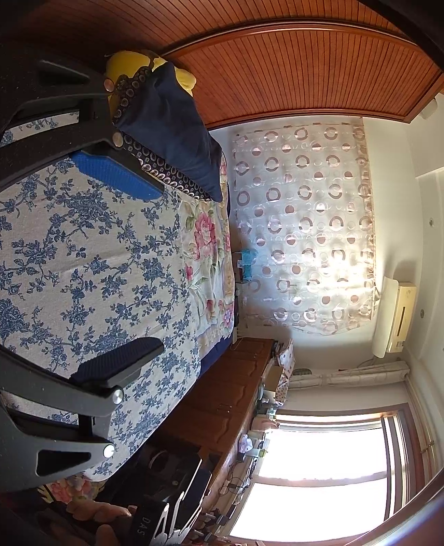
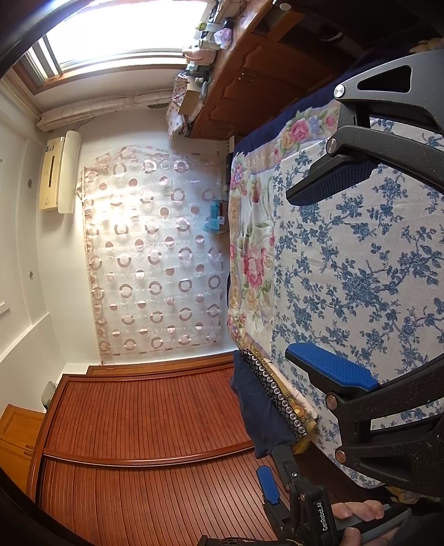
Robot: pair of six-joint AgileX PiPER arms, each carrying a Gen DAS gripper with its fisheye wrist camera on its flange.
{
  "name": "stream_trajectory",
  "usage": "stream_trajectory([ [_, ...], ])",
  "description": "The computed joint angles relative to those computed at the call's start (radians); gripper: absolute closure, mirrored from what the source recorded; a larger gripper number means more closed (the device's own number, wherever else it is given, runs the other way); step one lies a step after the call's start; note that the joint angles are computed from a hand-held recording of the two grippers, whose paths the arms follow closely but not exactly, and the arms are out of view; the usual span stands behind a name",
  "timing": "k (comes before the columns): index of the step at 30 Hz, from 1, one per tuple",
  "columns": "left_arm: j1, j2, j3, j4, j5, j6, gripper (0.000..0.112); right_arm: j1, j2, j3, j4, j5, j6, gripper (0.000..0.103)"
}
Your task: Fold small clothes
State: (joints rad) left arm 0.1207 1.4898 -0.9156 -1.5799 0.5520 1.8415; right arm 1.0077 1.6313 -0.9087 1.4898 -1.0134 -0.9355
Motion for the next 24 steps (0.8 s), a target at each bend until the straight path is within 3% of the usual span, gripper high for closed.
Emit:
stream_trajectory([
  [24,0.008,0.008,-0.001,-0.013,0.008,0.020,0.029,-0.003,-0.015,0.022,-0.009,0.000,0.008,0.019],
])
